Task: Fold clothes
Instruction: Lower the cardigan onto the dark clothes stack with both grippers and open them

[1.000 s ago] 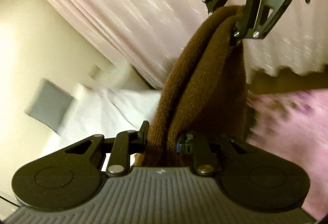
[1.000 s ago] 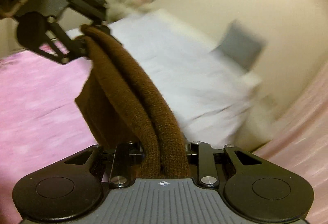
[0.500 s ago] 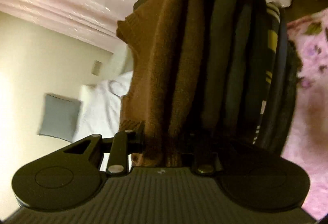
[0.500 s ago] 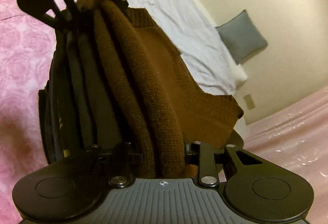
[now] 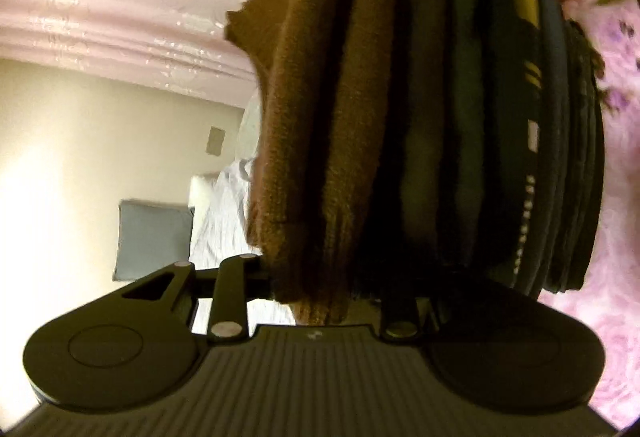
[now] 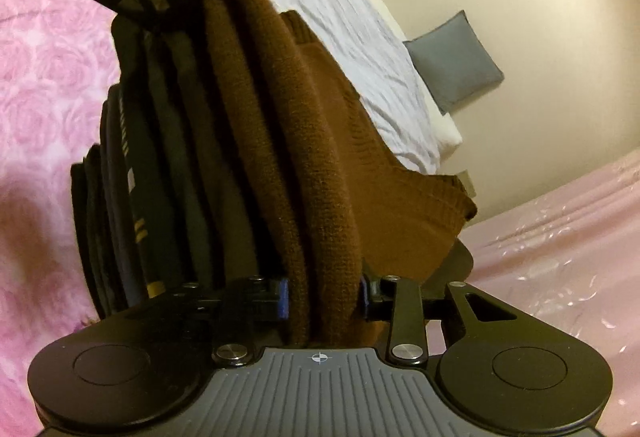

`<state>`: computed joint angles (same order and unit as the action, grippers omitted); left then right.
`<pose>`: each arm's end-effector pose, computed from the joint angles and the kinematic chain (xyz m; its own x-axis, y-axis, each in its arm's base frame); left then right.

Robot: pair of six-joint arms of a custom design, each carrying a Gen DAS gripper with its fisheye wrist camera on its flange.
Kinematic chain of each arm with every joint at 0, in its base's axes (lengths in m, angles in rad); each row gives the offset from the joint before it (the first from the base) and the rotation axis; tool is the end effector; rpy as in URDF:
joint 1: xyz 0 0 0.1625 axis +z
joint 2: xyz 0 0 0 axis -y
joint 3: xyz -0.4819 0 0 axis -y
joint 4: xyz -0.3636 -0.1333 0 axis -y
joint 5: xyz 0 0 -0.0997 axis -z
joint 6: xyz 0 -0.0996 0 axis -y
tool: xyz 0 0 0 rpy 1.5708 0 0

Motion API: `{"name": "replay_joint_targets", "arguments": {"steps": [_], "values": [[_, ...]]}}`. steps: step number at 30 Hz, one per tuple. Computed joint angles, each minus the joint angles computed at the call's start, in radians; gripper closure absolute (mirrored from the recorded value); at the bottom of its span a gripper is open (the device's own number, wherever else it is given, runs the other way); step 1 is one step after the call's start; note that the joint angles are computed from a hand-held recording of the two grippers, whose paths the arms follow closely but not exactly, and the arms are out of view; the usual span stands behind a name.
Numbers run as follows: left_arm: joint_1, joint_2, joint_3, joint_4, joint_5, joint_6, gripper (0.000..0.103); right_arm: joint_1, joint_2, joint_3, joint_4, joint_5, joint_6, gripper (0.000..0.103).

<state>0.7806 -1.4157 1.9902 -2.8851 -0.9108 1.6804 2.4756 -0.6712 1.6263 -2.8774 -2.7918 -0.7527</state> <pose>-0.2230 -0.4944 0.4501 0.6146 0.4871 -0.6206 0.7871 -0.3257 0.5239 0.5692 -0.3967 0.1677 0.1645 -0.4474 0.8791 -0.8574 0.3758 0.3517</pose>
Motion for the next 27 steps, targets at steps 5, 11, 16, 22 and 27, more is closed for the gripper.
{"name": "replay_joint_targets", "arguments": {"steps": [5, 11, 16, 22, 27], "values": [[-0.014, -0.048, 0.021, 0.021, 0.011, -0.04, 0.078, -0.001, -0.009, 0.002, 0.017, 0.003, 0.01, 0.066], [-0.053, -0.134, -0.07, 0.311, 0.067, -0.406, 0.077, -0.005, 0.002, 0.003, -0.043, 0.001, 0.0, 0.062], [-0.095, -0.161, -0.142, 0.374, 0.041, -0.699, 0.077, -0.004, 0.019, -0.005, -0.073, -0.016, -0.02, 0.061], [-0.065, -0.095, -0.269, 0.52, -0.113, -0.966, 0.077, 0.015, -0.03, 0.006, 0.091, -0.002, 0.119, 0.061], [-0.002, -0.082, -0.294, 0.659, -0.121, -0.994, 0.082, 0.038, -0.112, -0.016, 0.214, 0.101, 0.397, 0.06]]}}
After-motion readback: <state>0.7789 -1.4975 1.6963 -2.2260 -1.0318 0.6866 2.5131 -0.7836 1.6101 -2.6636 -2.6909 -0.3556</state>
